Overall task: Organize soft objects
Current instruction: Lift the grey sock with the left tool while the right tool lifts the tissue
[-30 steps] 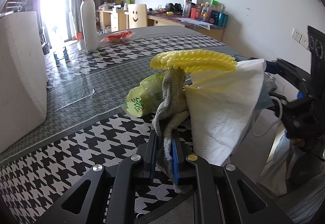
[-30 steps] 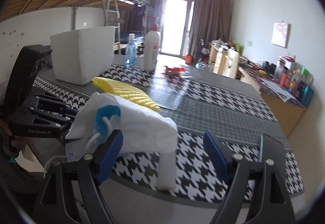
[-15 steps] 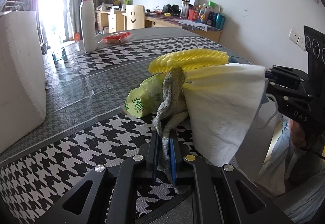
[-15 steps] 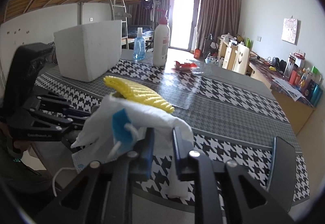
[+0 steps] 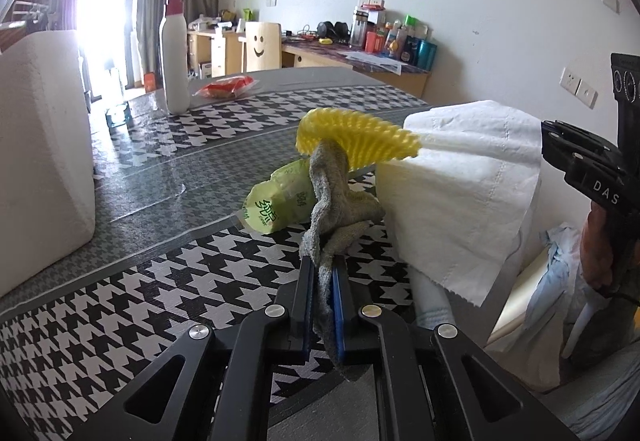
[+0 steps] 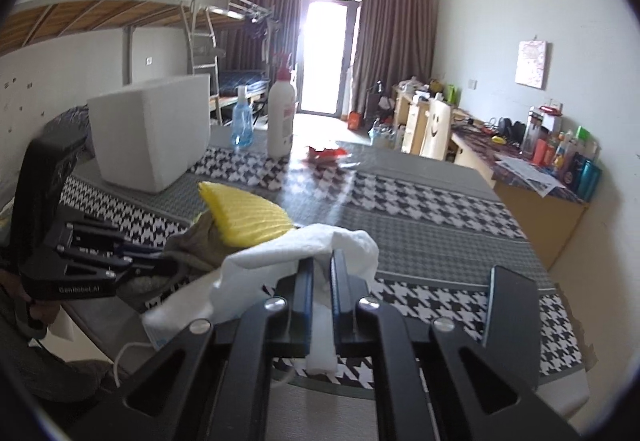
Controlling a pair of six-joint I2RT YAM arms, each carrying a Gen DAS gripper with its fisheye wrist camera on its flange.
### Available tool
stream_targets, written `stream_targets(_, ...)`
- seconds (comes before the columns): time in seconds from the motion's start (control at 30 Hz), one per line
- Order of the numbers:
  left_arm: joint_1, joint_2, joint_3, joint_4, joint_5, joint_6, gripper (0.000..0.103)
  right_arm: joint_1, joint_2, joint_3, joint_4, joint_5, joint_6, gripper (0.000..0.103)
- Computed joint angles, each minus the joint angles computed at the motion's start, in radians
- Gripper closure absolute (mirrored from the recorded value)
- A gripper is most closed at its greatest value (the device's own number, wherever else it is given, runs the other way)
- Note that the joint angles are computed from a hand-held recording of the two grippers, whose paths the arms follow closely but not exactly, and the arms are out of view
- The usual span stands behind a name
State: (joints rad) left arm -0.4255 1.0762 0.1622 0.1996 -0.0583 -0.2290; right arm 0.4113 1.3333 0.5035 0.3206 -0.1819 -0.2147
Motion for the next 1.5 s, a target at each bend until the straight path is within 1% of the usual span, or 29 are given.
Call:
stream_targets(0.1,-0.014,-0.079,-0.015,-0.041,-0.014,-0.006,0.095,0.004,-0.034,-0.013,-0.005,0.013,0.02,0.093)
stream_targets(0.2,0.004,-0.145,-0.024,-0.082,-0.008,0.004,0.095,0.009,-0.057,-0.021,-0.011,0.02,0.037,0.093)
stream_targets(0.3,0.002,-0.238,-0.031,-0.148,-0.017,0.002,0.095,0.013,-0.086,-0.029,-0.011,0.02,0.059,0.093)
stream_targets(0.43,0.002,-0.369,-0.038,-0.247,-0.032,-0.001,0.095,0.028,-0.127,-0.042,-0.013,0.028,0.075,0.093)
stream_targets(0.63,0.006,-0.593,-0.034,-0.434,-0.061,0.001,0.095,0.054,-0.157,-0.035,-0.035,0.025,0.128,0.093)
stream_targets(0.77,-0.017,-0.697,-0.022,-0.532,-0.105,-0.012,0.095,0.046,-0.149,-0.003,-0.08,-0.009,0.192,0.093)
stream_targets(0.8,-0.009,-0.703,-0.017,-0.538,-0.102,-0.007,0.095,0.046,-0.149,0.0,-0.083,-0.016,0.204,0.093)
stream_targets(0.93,-0.036,-0.82,-0.005,-0.648,-0.152,-0.017,0.095,0.044,-0.164,0.001,-0.093,-0.055,0.247,0.093)
stream_targets(1.0,-0.026,-0.85,0.005,-0.679,-0.157,-0.016,0.095,0.053,-0.178,-0.003,-0.095,-0.06,0.26,0.093)
stream_targets(1.03,-0.059,-0.882,0.012,-0.716,-0.195,-0.035,0.095,0.06,-0.183,-0.003,-0.097,-0.057,0.264,0.093)
stream_targets(1.13,-0.078,-0.931,0.025,-0.772,-0.229,-0.044,0.095,0.073,-0.202,-0.001,-0.104,-0.066,0.275,0.093)
stream_targets(1.27,-0.129,-0.974,0.052,-0.828,-0.307,-0.057,0.095,0.102,-0.207,0.021,-0.12,-0.054,0.299,0.093)
stream_targets(1.37,-0.121,-1.011,0.074,-0.868,-0.315,-0.046,0.095,0.123,-0.216,0.024,-0.12,-0.042,0.297,0.093)
stream_targets(1.47,-0.074,-1.026,0.087,-0.883,-0.276,-0.02,0.095,0.136,-0.224,0.026,-0.114,-0.037,0.297,0.093)
stream_targets(1.5,-0.074,-1.026,0.09,-0.885,-0.277,-0.018,0.095,0.133,-0.224,0.026,-0.114,-0.041,0.297,0.093)
